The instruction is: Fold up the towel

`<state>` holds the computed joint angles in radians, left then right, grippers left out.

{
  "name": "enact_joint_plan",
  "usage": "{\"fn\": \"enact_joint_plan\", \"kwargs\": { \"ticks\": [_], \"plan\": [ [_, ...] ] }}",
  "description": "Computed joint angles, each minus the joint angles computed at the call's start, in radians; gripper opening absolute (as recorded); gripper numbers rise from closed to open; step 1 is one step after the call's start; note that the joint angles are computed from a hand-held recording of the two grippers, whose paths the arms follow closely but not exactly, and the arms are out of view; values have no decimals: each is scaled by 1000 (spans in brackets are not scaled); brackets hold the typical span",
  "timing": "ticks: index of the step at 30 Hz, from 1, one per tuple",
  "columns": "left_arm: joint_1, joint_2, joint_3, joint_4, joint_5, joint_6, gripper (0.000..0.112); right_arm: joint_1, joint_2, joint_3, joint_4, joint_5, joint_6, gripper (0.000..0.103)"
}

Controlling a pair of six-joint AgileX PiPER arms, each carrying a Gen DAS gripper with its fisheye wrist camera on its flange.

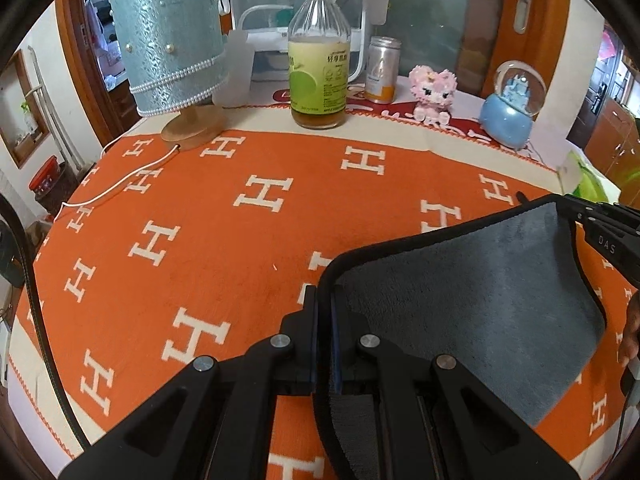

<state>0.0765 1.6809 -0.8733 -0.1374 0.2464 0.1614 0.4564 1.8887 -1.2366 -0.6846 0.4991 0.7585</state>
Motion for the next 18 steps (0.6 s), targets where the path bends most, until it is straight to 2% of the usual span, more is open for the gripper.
{"fn": "enact_joint_plan", "kwargs": {
  "ticks": [13, 16, 18],
  "plan": [
    [-13, 96, -54, 116, -5, -159, 6, 2, 103, -83, 0, 34, 12, 5],
    [-17, 104, -58, 152, -9, -206, 8, 9, 112, -100, -13, 55, 35, 13],
    [-20, 106, -59, 189, -8, -256, 21, 11, 114, -114, -7, 76, 38, 19]
  ]
}}
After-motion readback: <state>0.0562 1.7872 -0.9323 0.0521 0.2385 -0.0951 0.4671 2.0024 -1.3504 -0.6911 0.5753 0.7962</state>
